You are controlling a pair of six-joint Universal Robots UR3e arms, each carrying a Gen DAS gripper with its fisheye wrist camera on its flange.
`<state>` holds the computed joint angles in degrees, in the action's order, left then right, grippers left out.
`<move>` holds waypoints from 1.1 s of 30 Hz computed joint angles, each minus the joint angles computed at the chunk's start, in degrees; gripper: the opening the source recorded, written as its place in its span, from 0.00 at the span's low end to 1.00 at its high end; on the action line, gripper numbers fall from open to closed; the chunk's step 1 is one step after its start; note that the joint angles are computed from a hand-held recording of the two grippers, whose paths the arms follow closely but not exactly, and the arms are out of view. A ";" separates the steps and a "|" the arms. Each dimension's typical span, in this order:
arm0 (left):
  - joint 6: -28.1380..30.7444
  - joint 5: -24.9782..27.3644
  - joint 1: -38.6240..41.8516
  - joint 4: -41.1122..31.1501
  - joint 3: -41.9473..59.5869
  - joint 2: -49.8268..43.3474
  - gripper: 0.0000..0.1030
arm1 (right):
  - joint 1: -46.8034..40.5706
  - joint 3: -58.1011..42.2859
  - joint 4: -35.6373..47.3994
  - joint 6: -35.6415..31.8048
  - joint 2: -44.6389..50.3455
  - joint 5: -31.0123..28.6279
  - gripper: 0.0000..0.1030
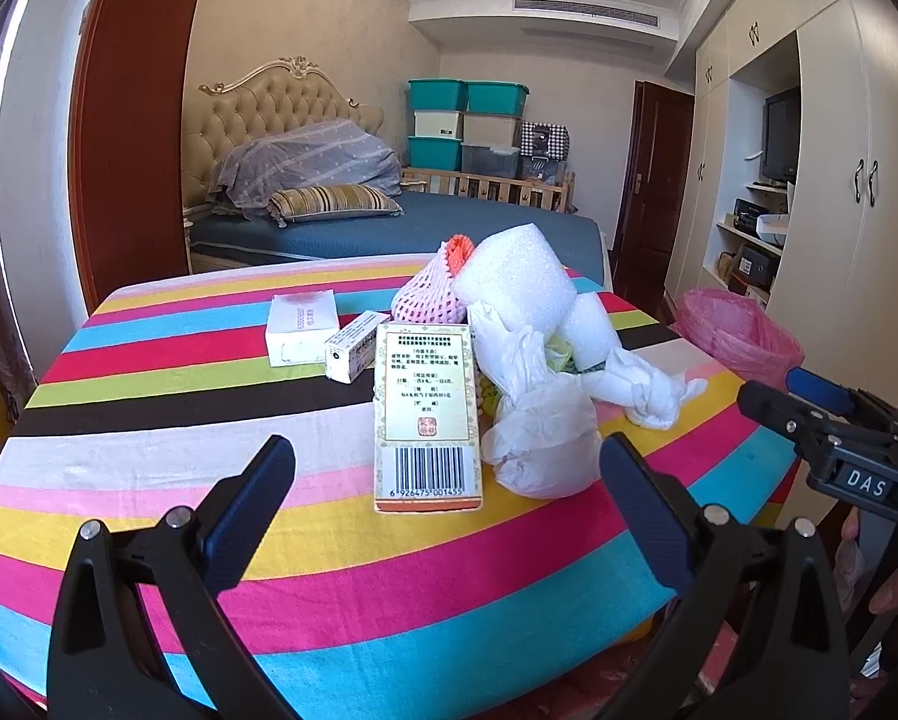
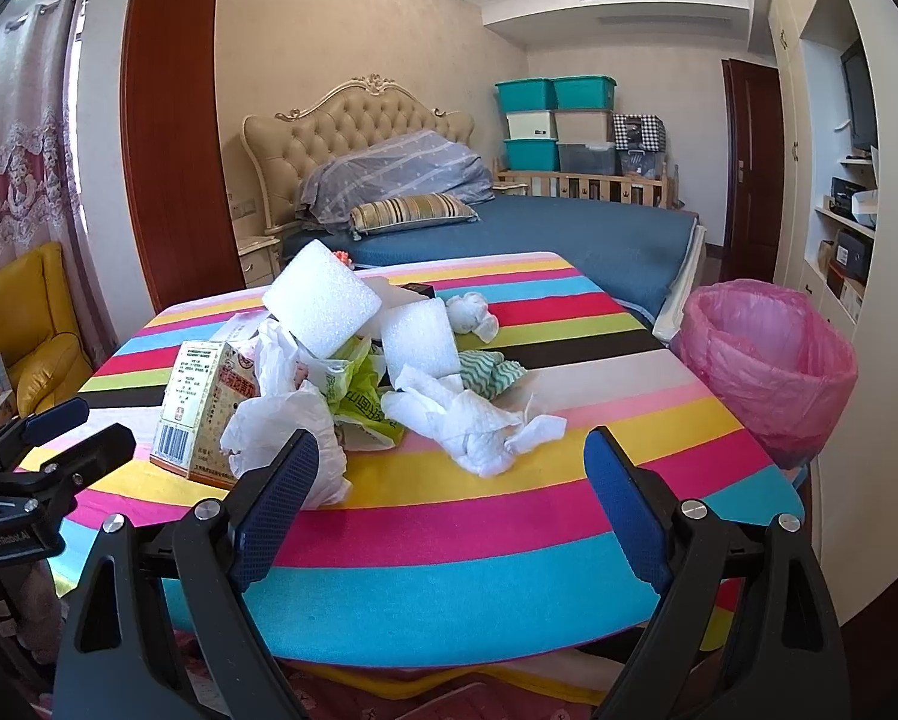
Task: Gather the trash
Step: 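Grasp the medicine box with the left tool while the right tool grasps crumpled tissue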
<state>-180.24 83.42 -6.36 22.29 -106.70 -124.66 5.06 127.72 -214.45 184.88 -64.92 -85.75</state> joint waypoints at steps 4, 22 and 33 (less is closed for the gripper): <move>1.31 0.37 0.56 -3.91 2.16 -0.11 0.96 | -0.93 -1.11 -0.80 -1.34 1.95 1.07 0.82; 4.88 4.08 -0.17 -19.94 21.25 -10.25 0.93 | -6.64 -18.87 10.64 -8.63 14.21 9.62 0.82; 4.46 0.76 0.76 -26.87 29.03 -15.38 0.48 | -3.29 -28.15 18.12 -14.83 18.80 7.95 0.62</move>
<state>-175.78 84.17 -5.59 -4.58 -77.67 -140.03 1.77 99.57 -196.33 170.04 -46.12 -77.80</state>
